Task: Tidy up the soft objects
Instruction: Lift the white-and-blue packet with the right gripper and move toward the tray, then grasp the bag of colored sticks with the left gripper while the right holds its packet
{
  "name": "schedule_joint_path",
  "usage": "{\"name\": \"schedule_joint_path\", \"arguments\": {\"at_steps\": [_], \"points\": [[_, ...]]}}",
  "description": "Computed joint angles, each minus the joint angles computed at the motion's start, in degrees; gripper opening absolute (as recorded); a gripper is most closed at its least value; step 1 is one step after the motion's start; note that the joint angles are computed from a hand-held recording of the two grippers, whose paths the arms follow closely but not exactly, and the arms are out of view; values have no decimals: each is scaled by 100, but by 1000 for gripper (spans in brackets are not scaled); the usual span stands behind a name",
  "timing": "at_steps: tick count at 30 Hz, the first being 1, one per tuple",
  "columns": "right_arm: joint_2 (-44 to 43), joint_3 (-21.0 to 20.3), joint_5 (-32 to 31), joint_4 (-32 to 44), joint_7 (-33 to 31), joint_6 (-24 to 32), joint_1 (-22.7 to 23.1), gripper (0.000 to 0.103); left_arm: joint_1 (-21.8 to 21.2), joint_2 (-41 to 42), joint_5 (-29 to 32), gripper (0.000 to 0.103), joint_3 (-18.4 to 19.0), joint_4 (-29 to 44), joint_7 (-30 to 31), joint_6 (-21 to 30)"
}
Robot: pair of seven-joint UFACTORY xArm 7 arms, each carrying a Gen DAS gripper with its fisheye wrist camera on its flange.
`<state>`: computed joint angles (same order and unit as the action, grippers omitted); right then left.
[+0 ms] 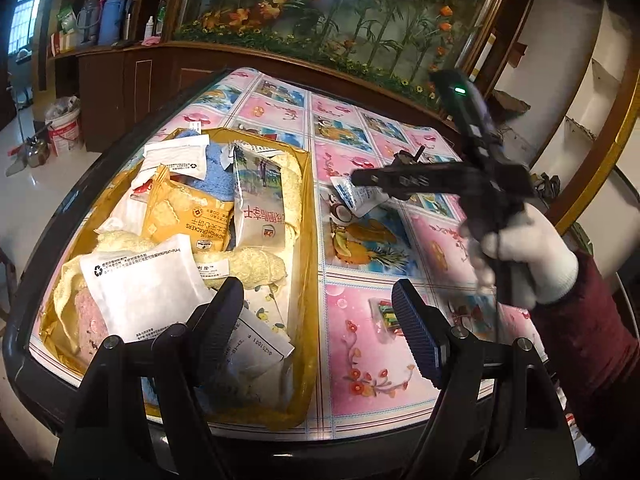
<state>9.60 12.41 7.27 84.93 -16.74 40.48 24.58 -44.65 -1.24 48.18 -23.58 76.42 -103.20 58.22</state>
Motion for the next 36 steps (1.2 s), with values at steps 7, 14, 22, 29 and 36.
{"name": "schedule_joint_path", "arguments": {"at_steps": [7,14,22,29,36], "points": [[1084,-317,-1346,1046,949,602,425,53,-73,126,-10,78,7,173,267,12],[-585,-59,82,-869,-670,937,-285,46,-189,387,-26,78,123,401,495,-168],[-2253,-778,1724,-2431,-1794,1445,-588,59,-565,1245,-390,78,371,1258,1490,-282],[-3565,-1365,2587,-3394,-1791,1639,-996,67,-1089,2560,-1059,78,716,2871,2881,890],[-3430,-1171,2243,-3616,-1506,1619,-1049,67,-1419,3414,-1455,80,1193,3954,3511,1138]]}}
